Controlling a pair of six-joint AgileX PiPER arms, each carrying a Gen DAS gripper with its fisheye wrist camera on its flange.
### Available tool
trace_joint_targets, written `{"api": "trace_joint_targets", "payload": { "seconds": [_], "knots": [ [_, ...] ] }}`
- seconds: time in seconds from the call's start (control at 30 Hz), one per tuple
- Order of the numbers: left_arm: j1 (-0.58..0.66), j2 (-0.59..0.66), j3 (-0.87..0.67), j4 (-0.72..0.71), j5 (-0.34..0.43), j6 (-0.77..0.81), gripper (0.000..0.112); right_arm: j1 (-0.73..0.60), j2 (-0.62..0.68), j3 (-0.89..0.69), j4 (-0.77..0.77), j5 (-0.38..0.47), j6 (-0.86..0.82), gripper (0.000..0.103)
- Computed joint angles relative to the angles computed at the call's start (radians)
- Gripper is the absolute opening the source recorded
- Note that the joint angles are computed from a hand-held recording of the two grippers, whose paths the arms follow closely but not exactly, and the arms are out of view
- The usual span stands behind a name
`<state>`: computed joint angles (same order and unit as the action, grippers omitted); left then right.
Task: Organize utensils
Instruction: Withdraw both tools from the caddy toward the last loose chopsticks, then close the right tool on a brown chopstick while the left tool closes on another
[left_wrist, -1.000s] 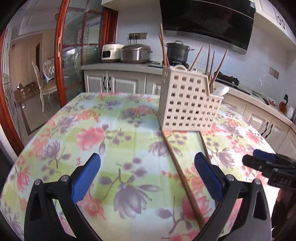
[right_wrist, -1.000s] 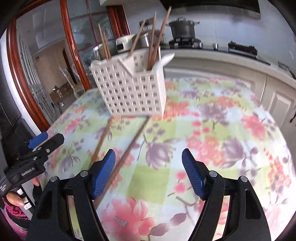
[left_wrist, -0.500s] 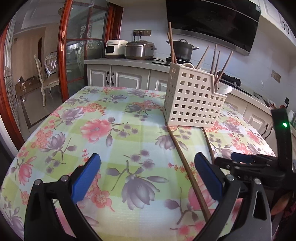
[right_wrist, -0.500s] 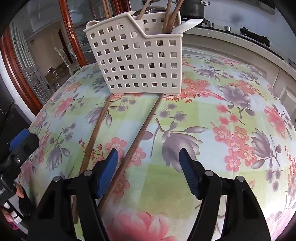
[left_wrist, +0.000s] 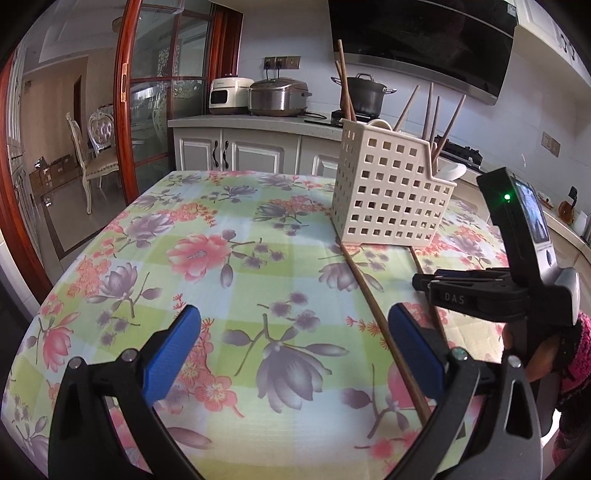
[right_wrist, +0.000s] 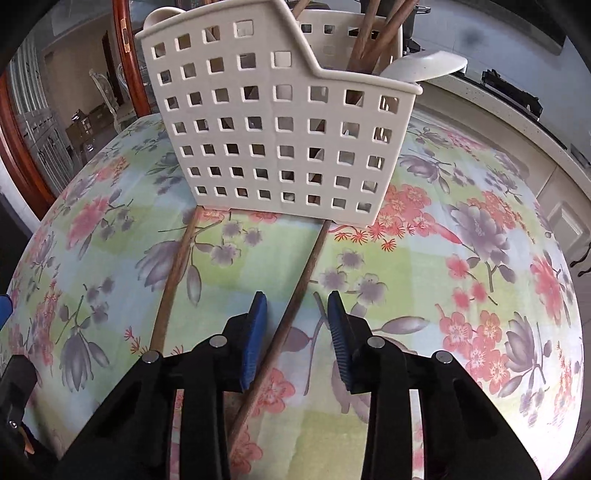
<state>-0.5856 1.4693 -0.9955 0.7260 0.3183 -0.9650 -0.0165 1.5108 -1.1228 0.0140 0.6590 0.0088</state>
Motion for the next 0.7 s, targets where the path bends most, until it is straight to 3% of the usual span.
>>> {"api": "trace_joint_targets", "payload": {
  "seconds": [0.1,0.23,0.5,0.7],
  "knots": [
    [0.013,0.016,-0.022,-0.126,0.012,0.121,0.098,-0.002,-0.023,0.024,-0.001,-0.006,-0.028,0.014],
    [0.012,0.048,-0.061,-0.242,0.046,0.232,0.098,-0.018,-0.057,0.063,0.033,-0.014,-0.085,0.011],
    [0.009,0.139,-0.188,-0.457,0.13,0.456,0.097,-0.157,-0.149,0.161,0.285,0.002,-0.366,0.008],
    [0.021,0.311,-0.423,-0.669,0.269,0.655,0.065,-0.219,-0.169,0.176,0.353,0.041,-0.465,0.008]
  ]
}}
